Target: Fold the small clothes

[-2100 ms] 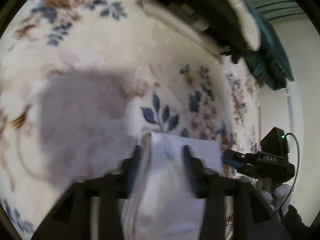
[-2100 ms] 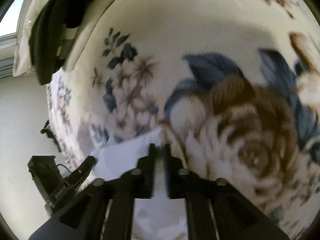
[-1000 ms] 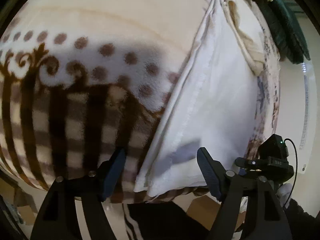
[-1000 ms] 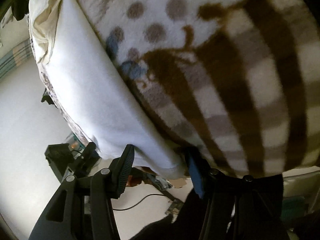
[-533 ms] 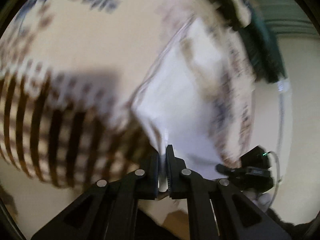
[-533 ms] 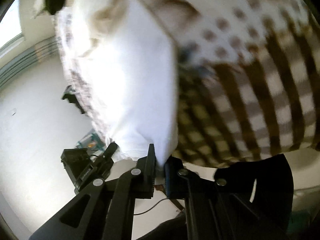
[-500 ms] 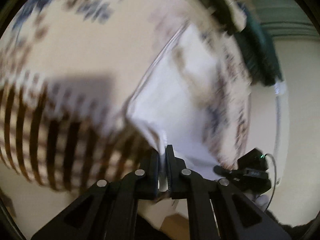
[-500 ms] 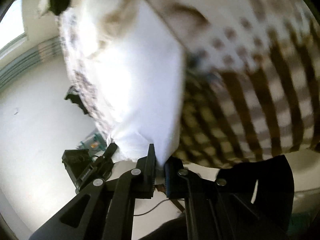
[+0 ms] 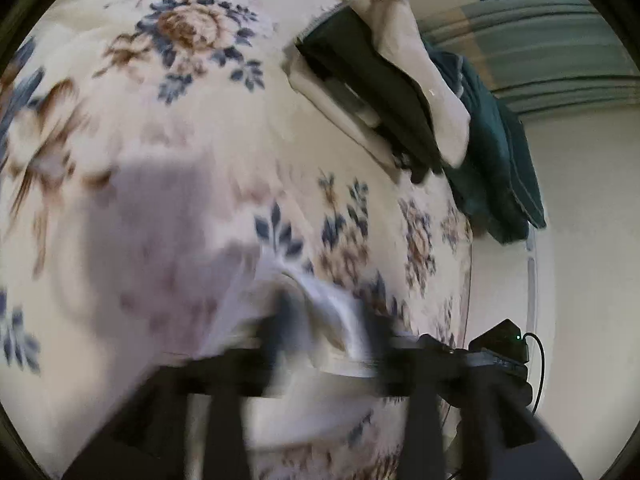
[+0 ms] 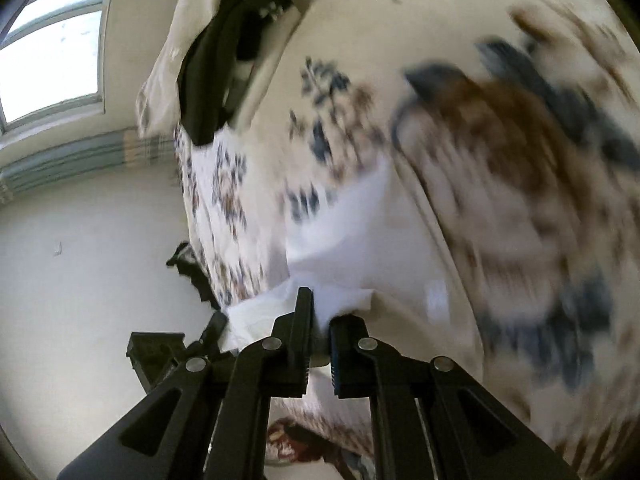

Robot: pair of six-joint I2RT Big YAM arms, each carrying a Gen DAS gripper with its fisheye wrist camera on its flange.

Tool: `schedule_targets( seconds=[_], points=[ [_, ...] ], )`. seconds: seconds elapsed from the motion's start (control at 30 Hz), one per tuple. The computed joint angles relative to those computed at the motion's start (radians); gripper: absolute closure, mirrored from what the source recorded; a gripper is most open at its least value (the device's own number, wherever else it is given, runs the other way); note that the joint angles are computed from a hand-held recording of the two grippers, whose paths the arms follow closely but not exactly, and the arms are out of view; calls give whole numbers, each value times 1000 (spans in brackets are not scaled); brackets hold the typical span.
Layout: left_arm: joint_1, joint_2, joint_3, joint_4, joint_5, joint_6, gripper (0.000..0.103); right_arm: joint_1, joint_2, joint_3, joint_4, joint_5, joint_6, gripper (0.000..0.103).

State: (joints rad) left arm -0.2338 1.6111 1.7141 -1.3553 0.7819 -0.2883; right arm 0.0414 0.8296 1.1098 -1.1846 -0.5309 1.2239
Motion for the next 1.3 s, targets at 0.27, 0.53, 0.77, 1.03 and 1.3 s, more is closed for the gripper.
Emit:
schedule_targets(
  seconds=[0.27,0.53,0.77,1.03,1.3],
  points=[
    [6,48,11,-42,-91,93,34,-131,-15,-44,-79,-6,-155,45],
    [-64,151,1,-51,-166,154,36,-176,40,-155,-63,-28,-215,45],
    [-70,157,33,46,-136,112,100,-149,62,-135,43,49,-210,99],
    [-31,159,42,-79,-109,128,67,-165,149,-82,-77,35,-321,86],
    [20,-58,-236,-126,-62,216,45,-125,-74,-207,-227,-128,-335,49]
  ],
)
